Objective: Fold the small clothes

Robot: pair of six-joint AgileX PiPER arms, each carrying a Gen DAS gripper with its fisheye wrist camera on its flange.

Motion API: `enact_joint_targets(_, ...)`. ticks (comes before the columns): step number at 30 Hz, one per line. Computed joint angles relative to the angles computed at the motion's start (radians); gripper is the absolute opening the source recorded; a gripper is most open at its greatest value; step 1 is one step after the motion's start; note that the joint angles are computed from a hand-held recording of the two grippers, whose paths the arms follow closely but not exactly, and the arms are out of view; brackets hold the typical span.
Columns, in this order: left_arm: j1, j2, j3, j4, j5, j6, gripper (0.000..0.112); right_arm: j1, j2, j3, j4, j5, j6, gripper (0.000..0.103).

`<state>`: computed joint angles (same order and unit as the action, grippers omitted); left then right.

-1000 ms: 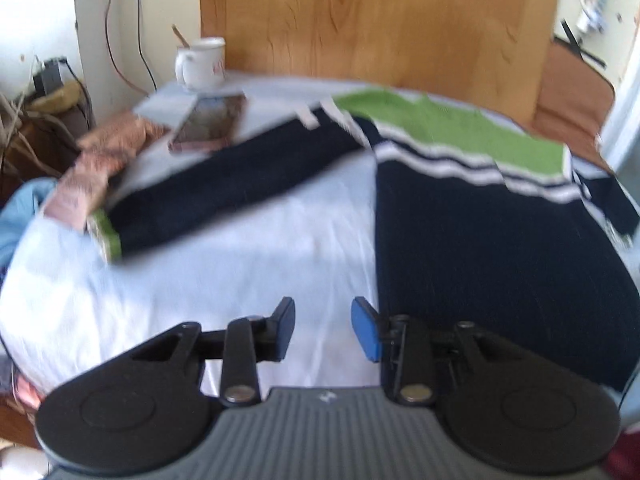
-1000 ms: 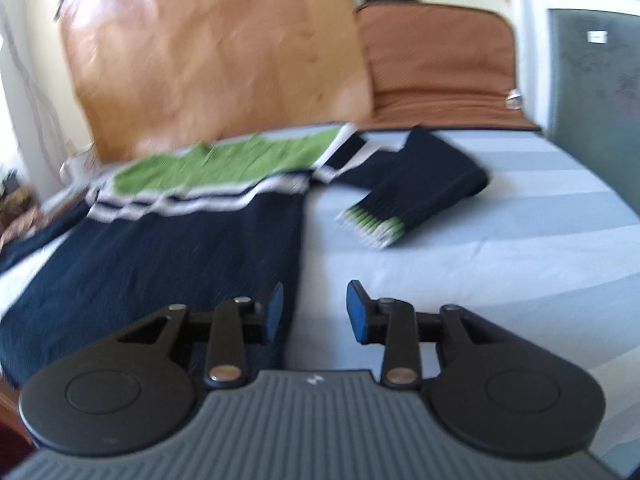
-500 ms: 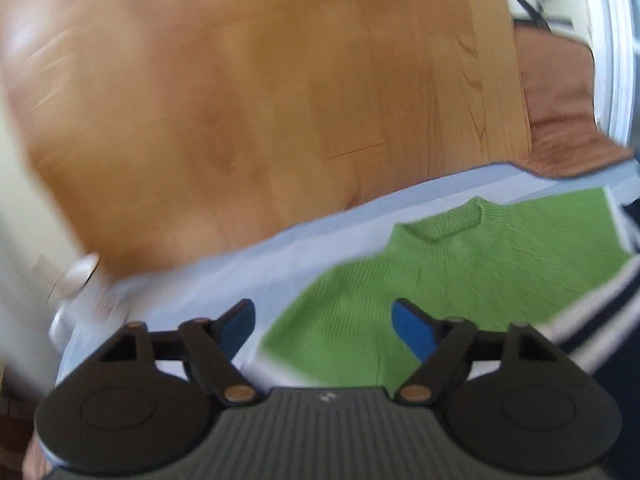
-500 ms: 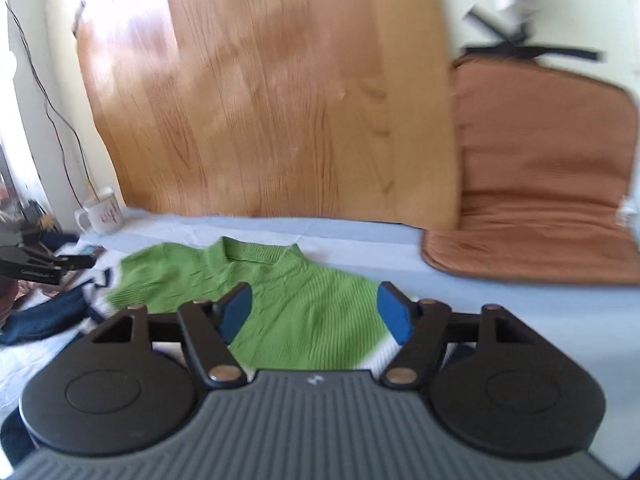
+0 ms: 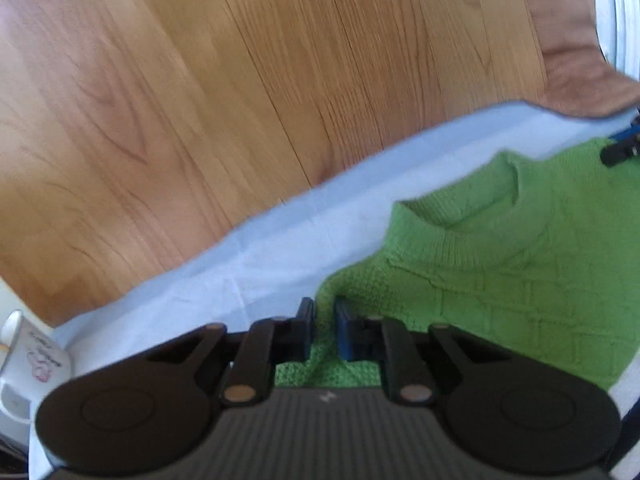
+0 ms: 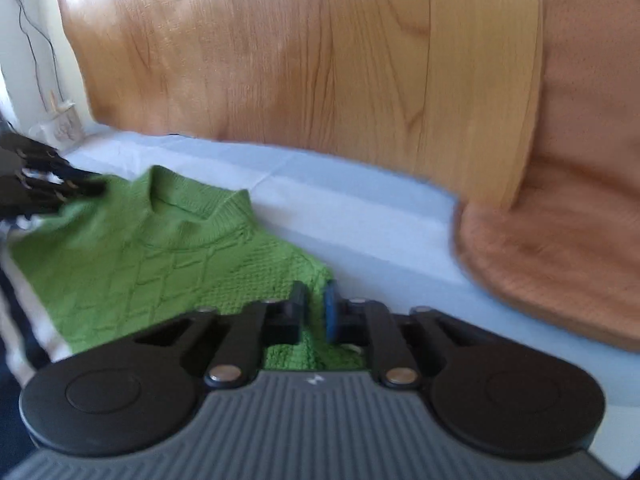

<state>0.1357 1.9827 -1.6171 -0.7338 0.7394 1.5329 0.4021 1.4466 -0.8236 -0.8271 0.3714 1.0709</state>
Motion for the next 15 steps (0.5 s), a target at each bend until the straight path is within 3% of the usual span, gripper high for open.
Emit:
enact_joint_targets(3,-0.001,-0.083,0.128,-0.169,-0.108,0.156,0.012,0.100,-0.018,0.000,-0.300,0.133,0.280,0.009)
enact_joint_targets(5,-0.022,-0.098,0.141,-0.199,-0.161,0.146,0.012,0.123,-0.013,-0.001,-0.467,0.197,0.447,0.009)
enact_joint_targets(7,-0.058,-0.096,0.141,-0.196,-0.233,0.113,0.012,0.115,0.018,-0.028,-0.522,0.221,0.506,0.009)
enact_joint_targets(12,-0.173,0.057,0.027,0.216,-0.379,-0.349,0.012,0.105,0.236,-0.128,-0.508,0.237,0.499,0.010)
enact_joint_targets(14,-0.220,0.063,0.114,0.416,-0.533,-0.543,0.015,0.122,0.288,-0.176,-0.428,0.267,0.408,0.014)
enact_joint_targets(15,-0.238,0.037,0.188,0.516,-0.630,-0.599,0.019,0.114,0.271,-0.184,-0.377,0.250,0.360,0.022)
